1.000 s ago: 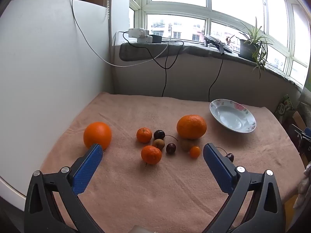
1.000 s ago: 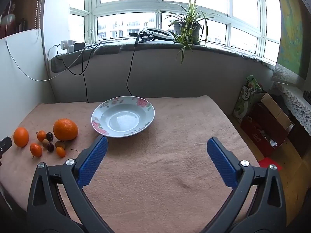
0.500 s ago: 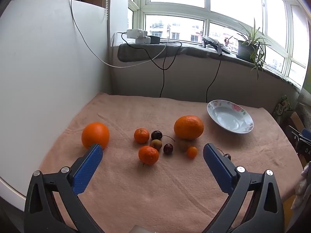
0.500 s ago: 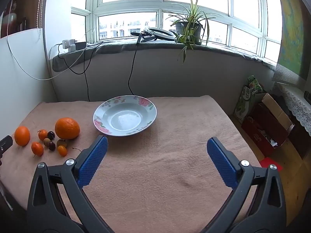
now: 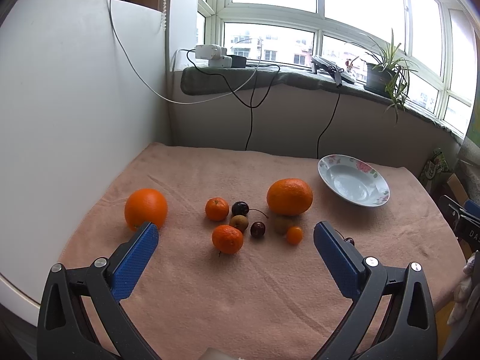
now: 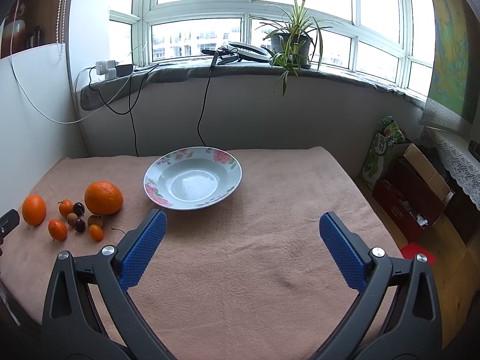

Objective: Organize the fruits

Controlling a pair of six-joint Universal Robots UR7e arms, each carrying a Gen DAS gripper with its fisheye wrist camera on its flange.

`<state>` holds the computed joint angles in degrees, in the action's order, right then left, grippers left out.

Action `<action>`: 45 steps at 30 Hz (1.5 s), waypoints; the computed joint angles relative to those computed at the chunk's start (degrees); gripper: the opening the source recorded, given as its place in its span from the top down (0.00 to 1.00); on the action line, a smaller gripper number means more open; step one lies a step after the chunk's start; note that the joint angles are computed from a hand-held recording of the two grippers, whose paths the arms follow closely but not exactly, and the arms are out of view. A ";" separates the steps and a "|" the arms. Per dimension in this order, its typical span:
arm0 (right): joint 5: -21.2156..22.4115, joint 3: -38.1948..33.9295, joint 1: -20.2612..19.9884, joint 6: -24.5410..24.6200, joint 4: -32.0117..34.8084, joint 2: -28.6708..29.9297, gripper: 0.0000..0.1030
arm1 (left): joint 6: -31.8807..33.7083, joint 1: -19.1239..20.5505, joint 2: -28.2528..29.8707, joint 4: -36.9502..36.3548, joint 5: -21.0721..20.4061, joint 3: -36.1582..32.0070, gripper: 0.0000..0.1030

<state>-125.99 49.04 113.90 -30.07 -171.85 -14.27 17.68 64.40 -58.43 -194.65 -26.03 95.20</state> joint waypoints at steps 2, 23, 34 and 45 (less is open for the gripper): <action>0.01 0.00 0.01 0.02 0.04 0.01 0.00 | 0.00 -0.04 -0.06 -0.13 -0.12 0.03 0.00; -0.21 -0.16 -0.11 0.22 0.25 0.16 0.00 | -0.16 0.06 -0.02 0.10 -0.20 -0.05 0.00; -0.21 -0.28 -0.15 0.42 0.52 0.17 0.00 | 0.18 -0.01 0.20 -0.14 -0.27 -0.21 0.00; -0.32 -0.51 -0.32 1.12 1.57 0.14 0.00 | -0.56 0.06 0.13 0.76 -0.59 -0.36 0.00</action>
<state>-126.31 48.53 113.58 -28.95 -170.28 -14.13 17.12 64.46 -58.30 -193.88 -26.62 94.83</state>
